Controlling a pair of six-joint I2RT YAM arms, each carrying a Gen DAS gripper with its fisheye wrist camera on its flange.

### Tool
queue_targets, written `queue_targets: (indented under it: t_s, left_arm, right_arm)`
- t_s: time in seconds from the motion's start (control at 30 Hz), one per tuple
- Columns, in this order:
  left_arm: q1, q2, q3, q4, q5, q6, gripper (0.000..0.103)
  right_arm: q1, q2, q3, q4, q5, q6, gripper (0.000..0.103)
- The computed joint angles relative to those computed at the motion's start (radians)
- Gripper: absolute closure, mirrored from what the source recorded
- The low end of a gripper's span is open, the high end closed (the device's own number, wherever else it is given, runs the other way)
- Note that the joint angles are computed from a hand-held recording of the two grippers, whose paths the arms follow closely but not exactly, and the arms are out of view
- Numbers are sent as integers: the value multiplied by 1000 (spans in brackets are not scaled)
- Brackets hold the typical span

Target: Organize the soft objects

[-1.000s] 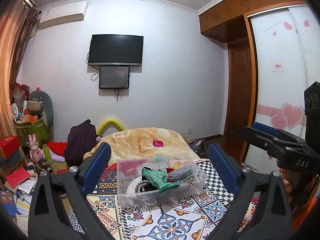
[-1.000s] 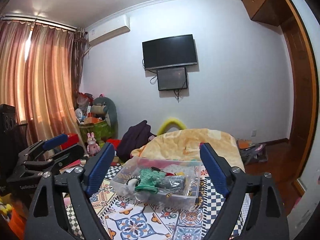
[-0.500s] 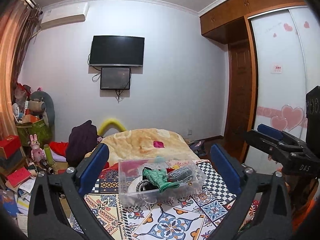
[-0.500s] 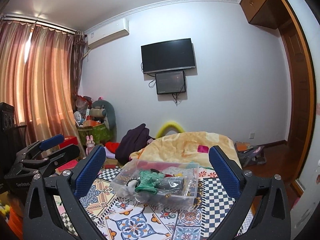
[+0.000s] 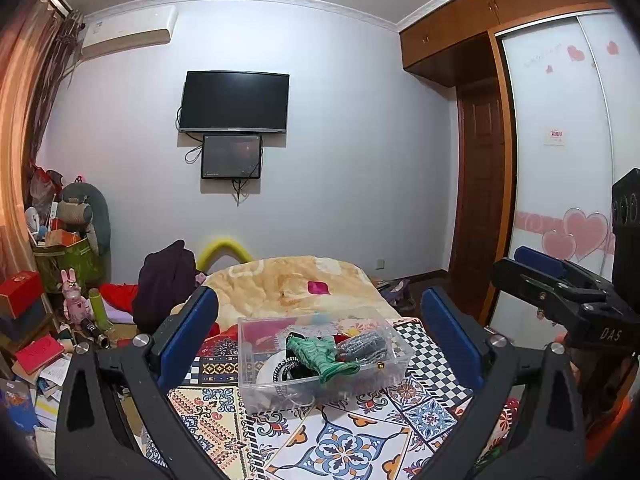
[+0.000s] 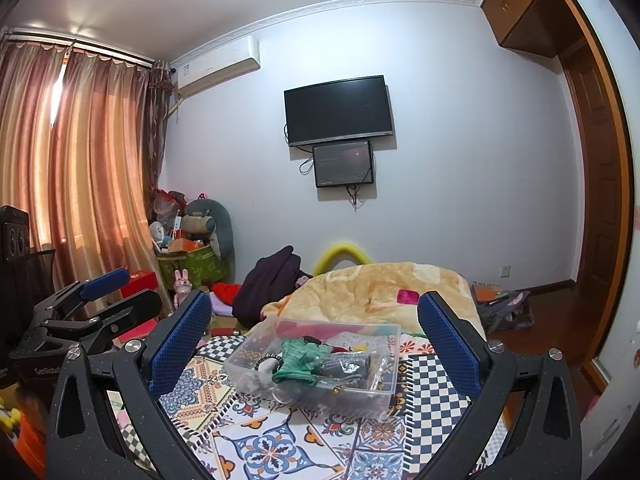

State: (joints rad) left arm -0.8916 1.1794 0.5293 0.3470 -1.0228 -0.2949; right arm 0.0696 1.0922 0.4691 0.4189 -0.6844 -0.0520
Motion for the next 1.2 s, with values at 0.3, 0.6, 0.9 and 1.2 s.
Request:
queue_targets:
  t_s: [0.3,0.6,0.9,1.2]
  left_arm:
    - [-4,5,0,3,0,0,0]
    - [-7,10,-2,12,-4,8,0]
    - [-3,5,-2,6,6,5,0]
    - [19,-5,-6,-8,63,-13,0]
  right_arm:
    - [0,-5,0,-9,-2,-7,0]
    - [-3,0,3,-9,-9,-5,0]
    - [3,-8,7,-22,-6,-11,0]
    - [7,2,13,-24,-2,-18,0]
